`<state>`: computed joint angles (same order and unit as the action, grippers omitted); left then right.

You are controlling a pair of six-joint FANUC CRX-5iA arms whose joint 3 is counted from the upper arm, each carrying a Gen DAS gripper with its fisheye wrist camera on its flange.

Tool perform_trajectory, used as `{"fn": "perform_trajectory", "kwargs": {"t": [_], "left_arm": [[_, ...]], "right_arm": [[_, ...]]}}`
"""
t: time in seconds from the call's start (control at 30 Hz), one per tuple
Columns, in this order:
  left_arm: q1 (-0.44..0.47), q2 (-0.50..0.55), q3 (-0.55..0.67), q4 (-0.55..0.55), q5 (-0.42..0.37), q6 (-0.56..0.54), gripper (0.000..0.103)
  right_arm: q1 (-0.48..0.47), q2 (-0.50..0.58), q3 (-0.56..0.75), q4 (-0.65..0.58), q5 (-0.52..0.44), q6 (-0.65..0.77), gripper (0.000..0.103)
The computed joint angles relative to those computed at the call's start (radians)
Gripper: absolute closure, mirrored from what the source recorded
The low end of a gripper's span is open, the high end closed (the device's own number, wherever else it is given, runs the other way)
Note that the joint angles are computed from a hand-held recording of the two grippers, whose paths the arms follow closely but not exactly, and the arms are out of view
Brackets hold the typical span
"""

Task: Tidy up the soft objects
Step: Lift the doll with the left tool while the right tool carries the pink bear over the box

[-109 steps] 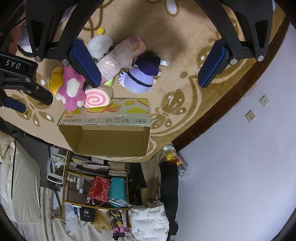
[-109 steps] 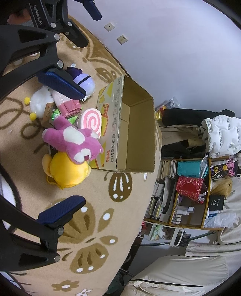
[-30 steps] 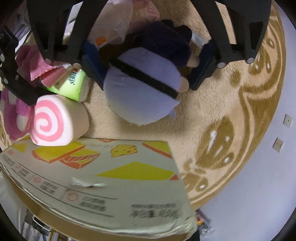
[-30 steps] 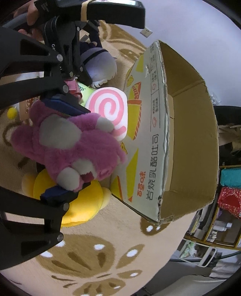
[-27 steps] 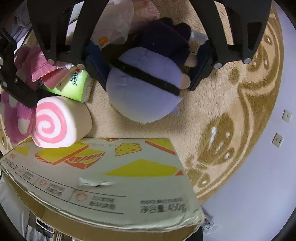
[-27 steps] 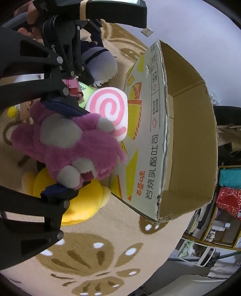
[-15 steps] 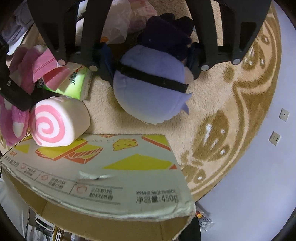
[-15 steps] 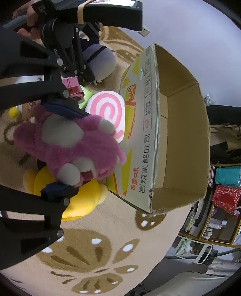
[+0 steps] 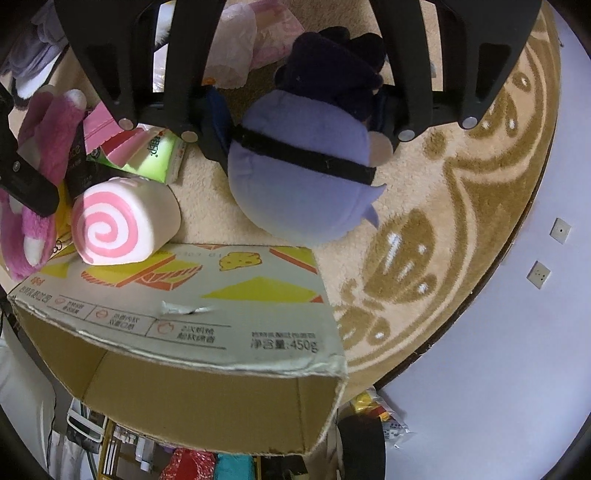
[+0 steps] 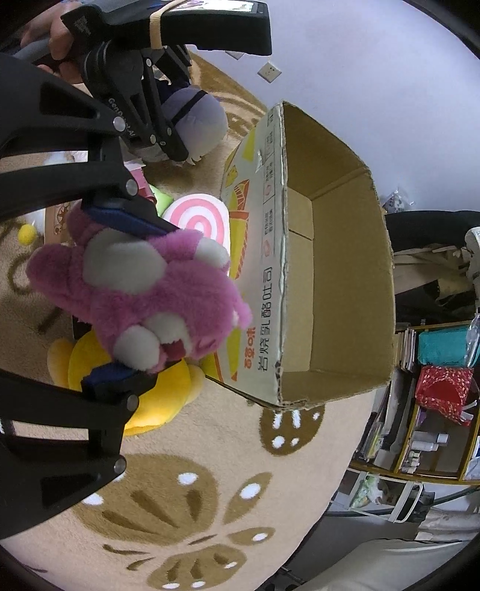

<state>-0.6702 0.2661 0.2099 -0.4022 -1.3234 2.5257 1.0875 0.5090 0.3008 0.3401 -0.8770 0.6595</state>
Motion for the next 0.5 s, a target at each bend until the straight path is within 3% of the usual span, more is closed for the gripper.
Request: {"fn": "perform_trajectory", "kwargs": {"t": [0.5], "left_arm": [[-0.105, -0.047, 0.033, -0.143, -0.08, 0.091, 0.045]], "right_arm": [[0.013, -0.07, -0.096, 0.059, 0.071, -0.036, 0.041]]}}
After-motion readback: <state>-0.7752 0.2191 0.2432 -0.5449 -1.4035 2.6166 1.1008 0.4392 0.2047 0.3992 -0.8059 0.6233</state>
